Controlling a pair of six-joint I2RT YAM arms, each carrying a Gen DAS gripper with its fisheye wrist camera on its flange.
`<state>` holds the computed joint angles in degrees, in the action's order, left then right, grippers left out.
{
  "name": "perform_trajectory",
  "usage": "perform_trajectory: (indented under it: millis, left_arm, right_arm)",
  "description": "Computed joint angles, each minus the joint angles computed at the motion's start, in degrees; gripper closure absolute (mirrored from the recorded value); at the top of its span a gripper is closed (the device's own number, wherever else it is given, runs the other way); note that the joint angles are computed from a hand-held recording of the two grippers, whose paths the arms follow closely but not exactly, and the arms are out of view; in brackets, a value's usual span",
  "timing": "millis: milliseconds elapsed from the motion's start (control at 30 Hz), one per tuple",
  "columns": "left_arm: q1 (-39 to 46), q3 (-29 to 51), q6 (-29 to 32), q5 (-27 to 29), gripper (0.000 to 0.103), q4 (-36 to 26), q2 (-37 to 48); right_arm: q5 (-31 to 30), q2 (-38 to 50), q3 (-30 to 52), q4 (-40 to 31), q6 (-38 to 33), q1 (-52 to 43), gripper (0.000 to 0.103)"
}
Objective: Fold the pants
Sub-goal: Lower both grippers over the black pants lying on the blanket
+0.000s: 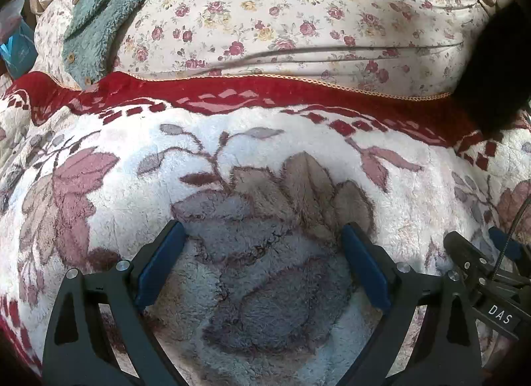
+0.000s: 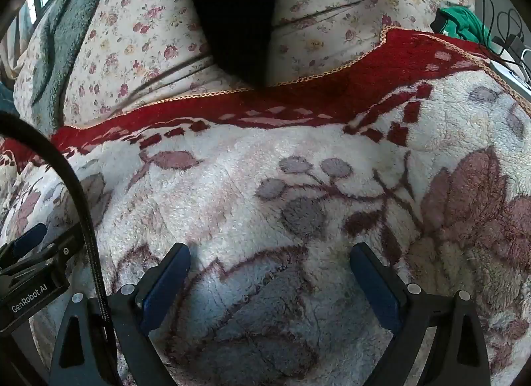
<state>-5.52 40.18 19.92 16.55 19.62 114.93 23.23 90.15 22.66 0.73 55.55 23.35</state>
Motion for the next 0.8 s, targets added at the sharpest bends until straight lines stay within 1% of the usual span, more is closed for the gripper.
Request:
perform_trajectory:
  millis: [467, 567, 633, 800]
  left_arm:
    - [0.4, 0.6, 0.3, 0.3, 0.007, -0.5, 0.3]
    - [-0.1, -0.1, -0.2, 0.0, 0.007, -1.0, -1.0]
    - [0.0, -0.4, -0.2, 0.0, 0.007, 0.5, -0.2]
    - [-0.1, -0.3, -0.1, -0.1, 0.007, 0.2, -0.2]
  right_arm:
    - [0.0, -0.2, -0.1, -0.2, 0.1, 0.1, 0.006]
    - [-0.3, 0.0, -0.1, 0.3, -0.7, -0.7, 0.006]
    - [-0.4, 0.0, -0.1, 0.3, -0.7, -0.7, 0.006]
    - [-0.3, 0.0, -0.1, 0.3, -0.7, -0.6, 0.006]
